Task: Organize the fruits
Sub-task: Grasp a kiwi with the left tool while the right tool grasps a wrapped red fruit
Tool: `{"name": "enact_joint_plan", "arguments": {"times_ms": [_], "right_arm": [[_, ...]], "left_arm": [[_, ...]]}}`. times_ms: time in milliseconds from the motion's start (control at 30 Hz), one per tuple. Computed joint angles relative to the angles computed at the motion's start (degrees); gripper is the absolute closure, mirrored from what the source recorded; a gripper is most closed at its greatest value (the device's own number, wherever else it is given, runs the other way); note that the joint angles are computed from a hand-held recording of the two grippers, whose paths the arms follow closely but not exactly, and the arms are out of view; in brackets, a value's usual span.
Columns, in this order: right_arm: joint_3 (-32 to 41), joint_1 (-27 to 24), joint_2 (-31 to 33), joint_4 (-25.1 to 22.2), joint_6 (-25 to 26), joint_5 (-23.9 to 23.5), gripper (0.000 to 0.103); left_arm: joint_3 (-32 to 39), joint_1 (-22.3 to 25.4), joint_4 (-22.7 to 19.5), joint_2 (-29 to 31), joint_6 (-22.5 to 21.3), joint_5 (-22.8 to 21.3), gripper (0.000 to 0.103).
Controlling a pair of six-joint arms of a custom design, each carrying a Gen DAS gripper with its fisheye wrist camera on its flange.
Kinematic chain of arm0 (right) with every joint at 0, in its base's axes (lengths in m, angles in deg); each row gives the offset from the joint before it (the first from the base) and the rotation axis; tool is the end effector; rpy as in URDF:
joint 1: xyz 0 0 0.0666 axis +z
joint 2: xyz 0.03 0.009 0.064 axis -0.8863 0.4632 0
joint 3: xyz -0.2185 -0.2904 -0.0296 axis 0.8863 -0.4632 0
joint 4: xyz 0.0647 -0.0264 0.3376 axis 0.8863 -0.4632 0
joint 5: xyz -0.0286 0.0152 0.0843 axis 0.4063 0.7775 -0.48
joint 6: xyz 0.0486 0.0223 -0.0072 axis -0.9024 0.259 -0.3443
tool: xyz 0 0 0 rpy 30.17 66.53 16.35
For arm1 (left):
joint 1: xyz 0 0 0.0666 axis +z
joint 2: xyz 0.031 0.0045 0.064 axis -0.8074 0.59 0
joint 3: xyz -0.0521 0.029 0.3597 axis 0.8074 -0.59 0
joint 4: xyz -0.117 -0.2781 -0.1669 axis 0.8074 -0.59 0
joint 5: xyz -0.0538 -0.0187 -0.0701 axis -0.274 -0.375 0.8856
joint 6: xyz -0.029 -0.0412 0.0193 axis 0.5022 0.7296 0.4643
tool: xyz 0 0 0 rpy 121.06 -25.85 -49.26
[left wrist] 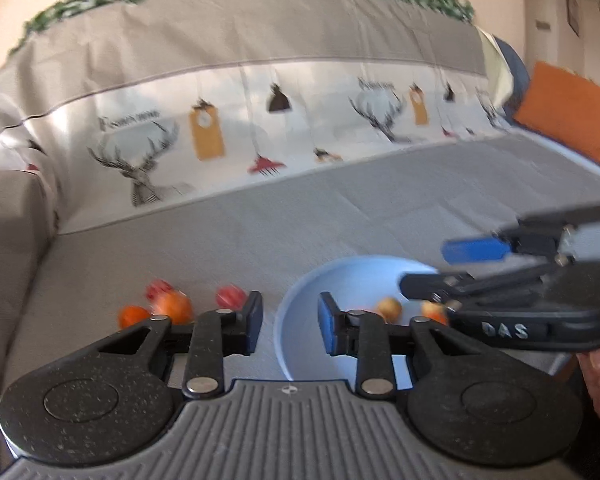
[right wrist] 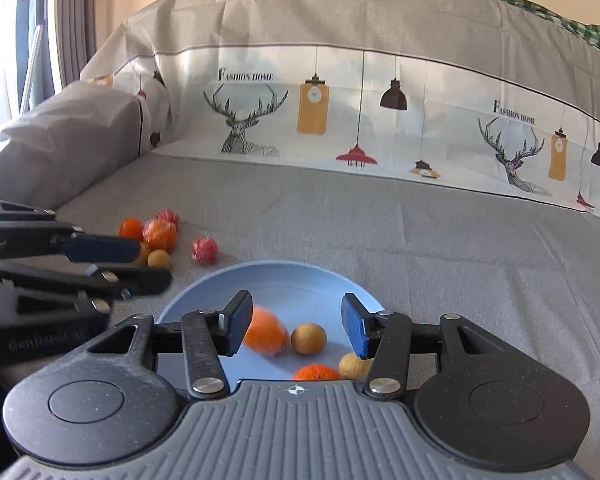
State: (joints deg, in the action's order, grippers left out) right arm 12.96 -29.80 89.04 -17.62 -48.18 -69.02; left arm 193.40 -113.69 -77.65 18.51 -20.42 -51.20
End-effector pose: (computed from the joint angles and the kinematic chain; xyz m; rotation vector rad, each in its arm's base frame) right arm 0.3432 0.2206 0.5045 -0.6052 2.0738 0.3842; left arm 0.2703 -0.4118 0.5344 0.0449 2.1305 0.1138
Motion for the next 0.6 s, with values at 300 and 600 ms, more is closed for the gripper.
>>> {"name": "enact_joint_plan", "arguments": {"times_ms": [300,600], "right_arm": [[2.53,1.30,1.53,1.46,-2.88,-2.39,0.068],[6.81,3.91,5.22,0.33,-2.49,-4.26,0.068]], "left_arm": [[-8.67,10.68,-3.37,-8.48,15.34,9.26,0.078],[-14.03,15.03,0.47,-11.83,23.16,15.34,0.077]]}}
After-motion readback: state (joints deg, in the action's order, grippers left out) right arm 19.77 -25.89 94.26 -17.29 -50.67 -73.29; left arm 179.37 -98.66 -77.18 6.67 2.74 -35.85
